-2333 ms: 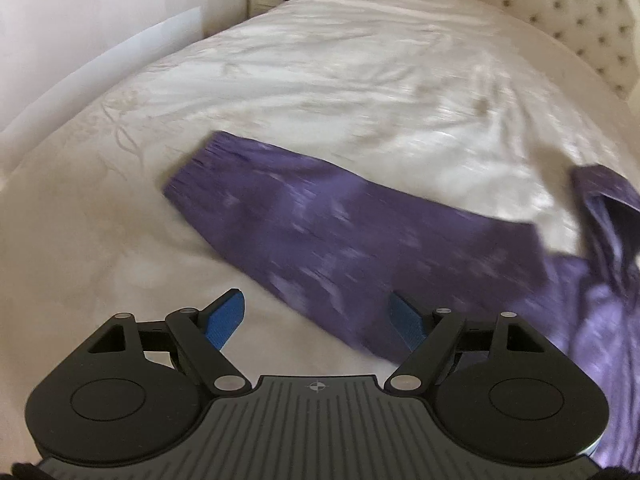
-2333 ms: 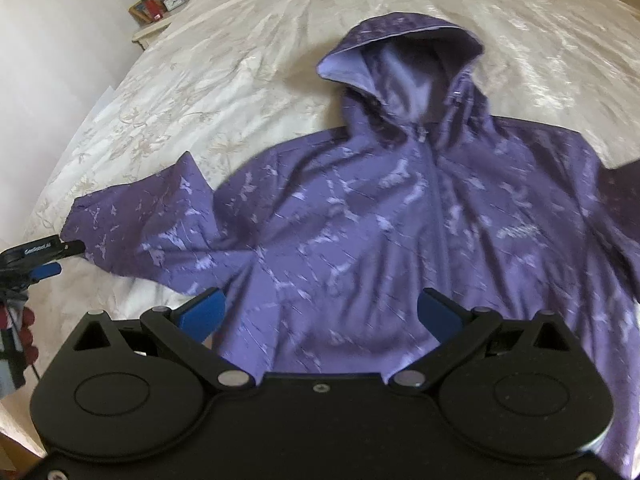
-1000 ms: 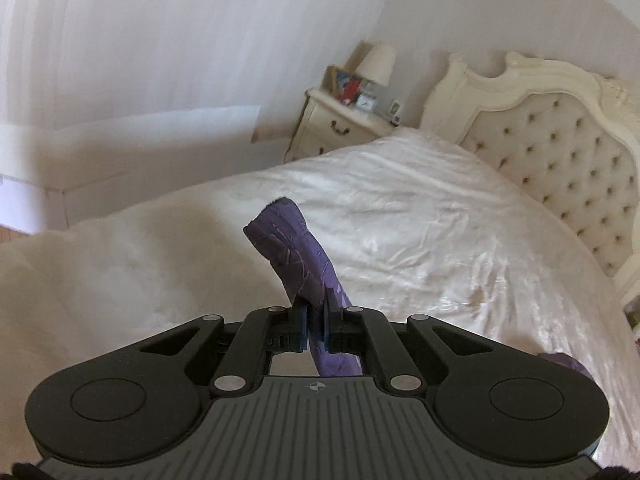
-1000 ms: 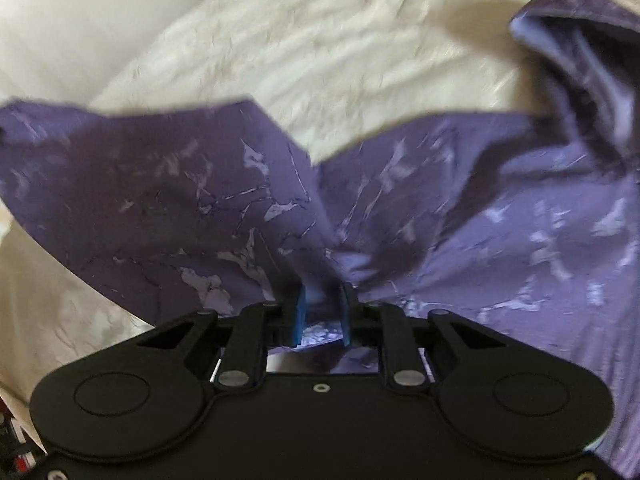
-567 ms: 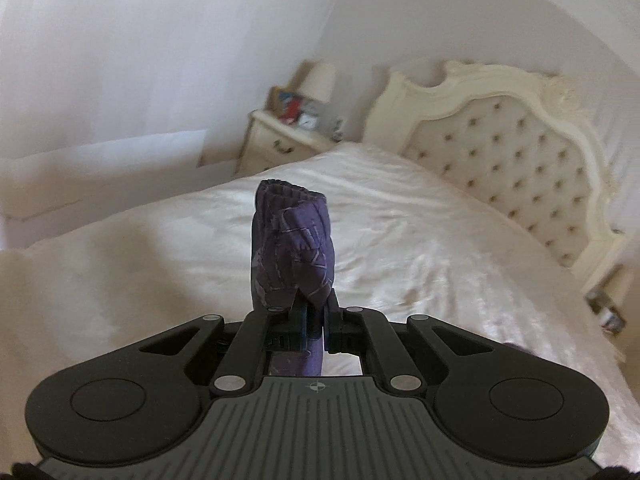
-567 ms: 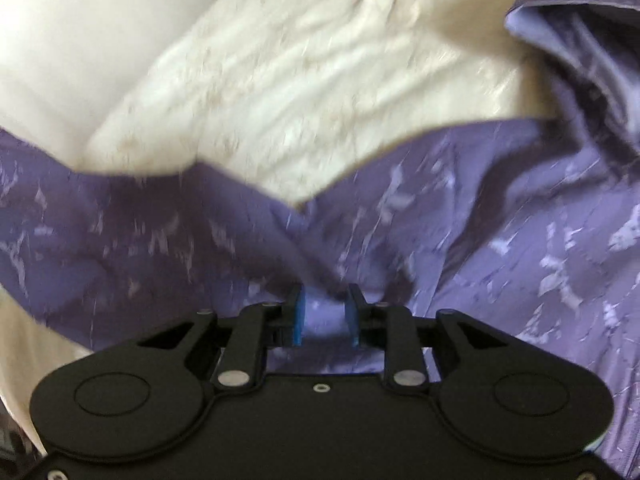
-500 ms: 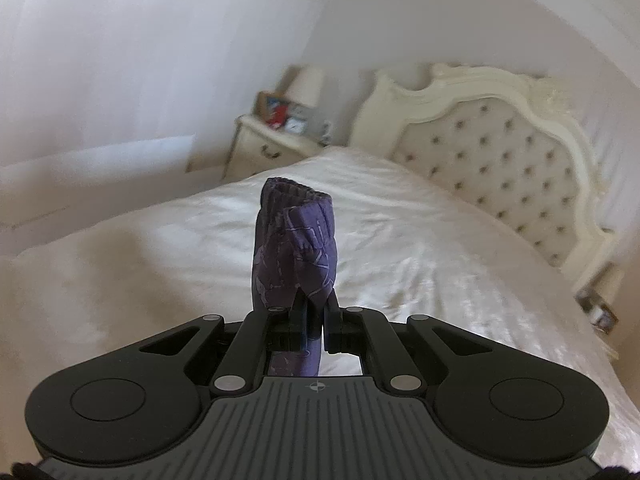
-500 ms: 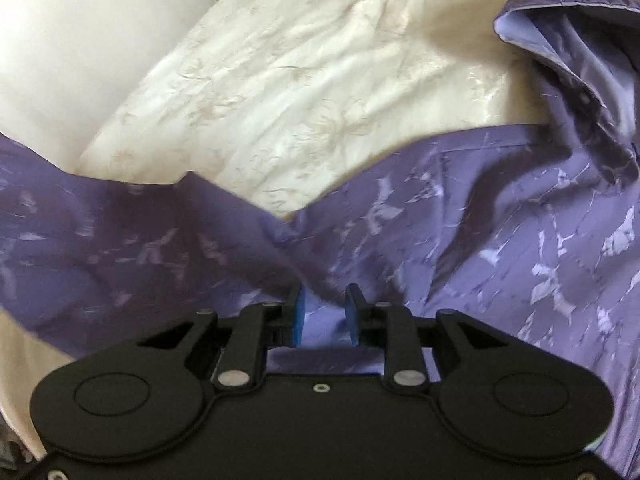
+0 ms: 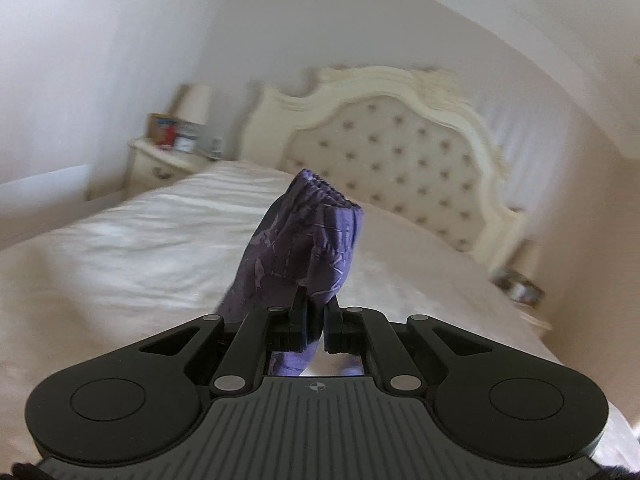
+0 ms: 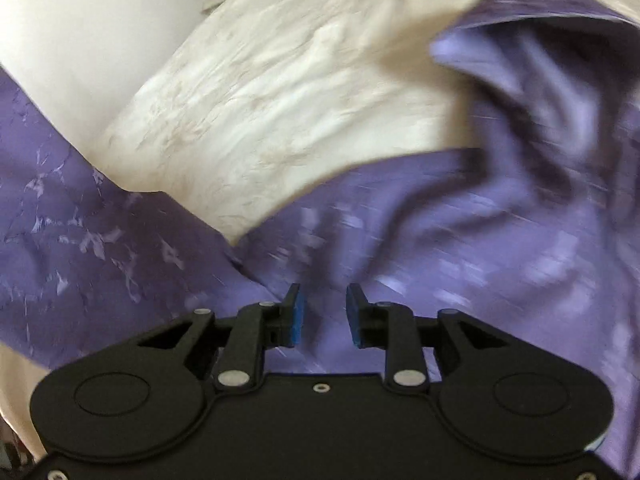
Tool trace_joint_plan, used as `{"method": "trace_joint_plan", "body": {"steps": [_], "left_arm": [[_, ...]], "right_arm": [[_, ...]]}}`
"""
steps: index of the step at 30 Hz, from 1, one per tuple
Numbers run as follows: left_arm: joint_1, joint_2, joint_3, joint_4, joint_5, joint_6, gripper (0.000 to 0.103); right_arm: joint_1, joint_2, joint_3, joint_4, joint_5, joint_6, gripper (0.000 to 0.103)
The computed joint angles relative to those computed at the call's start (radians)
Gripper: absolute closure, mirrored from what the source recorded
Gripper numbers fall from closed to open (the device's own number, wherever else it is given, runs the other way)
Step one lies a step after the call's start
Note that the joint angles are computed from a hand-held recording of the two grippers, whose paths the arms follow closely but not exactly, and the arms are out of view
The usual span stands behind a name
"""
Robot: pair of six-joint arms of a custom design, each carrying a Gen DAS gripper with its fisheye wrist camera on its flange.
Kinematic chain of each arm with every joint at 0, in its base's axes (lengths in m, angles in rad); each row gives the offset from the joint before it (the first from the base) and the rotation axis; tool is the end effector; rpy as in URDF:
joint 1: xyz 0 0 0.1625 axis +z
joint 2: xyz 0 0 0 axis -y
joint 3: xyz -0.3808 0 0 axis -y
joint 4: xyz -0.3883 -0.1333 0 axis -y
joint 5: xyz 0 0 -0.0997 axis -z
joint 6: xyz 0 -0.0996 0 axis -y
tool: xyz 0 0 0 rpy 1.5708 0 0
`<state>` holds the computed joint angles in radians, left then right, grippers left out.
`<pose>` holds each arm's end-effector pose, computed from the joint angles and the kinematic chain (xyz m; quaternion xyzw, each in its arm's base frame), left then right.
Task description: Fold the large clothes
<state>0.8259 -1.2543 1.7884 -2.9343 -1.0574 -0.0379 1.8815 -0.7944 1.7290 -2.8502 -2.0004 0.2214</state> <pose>-0.2620 -0.5529 0.3417 0.2105 0.8659 -0.4489 0.0661 0.2776 -0.5641 0.0703 0.0064 -0.9632 0.2169 0.1585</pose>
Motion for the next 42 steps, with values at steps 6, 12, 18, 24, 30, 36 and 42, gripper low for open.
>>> {"method": "trace_joint_plan", "body": {"steps": [6, 12, 18, 24, 30, 36, 42], "left_arm": [[-0.049, 0.087, 0.05, -0.03, -0.1, -0.032, 0.097], [-0.078, 0.208, 0.086, 0.006, -0.178, -0.077, 0.094], [-0.066, 0.242, 0.094, 0.187, -0.285, -0.134, 0.079], [-0.059, 0.104, 0.206, 0.212, -0.273, -0.079, 0.069], [0.009, -0.13, 0.313, 0.378, -0.147, -0.014, 0.068], [0.136, -0.286, 0.319, 0.587, 0.034, 0.012, 0.068], [0.243, -0.366, 0.275, 0.712, 0.093, 0.034, 0.068]], "right_arm": [[-0.032, -0.236, 0.265, -0.039, -0.067, 0.079, 0.065], [-0.086, -0.456, 0.471, 0.003, -0.143, 0.172, 0.065], [-0.135, -0.6, 0.595, 0.027, -0.177, 0.198, 0.05], [-0.16, -0.661, 0.625, 0.028, -0.154, 0.161, 0.037], [-0.157, -0.658, 0.611, 0.058, -0.171, 0.157, 0.034], [-0.16, -0.728, 0.657, 0.04, -0.144, 0.177, 0.034], [-0.201, -0.702, 0.669, -0.094, -0.057, 0.246, 0.027]]}}
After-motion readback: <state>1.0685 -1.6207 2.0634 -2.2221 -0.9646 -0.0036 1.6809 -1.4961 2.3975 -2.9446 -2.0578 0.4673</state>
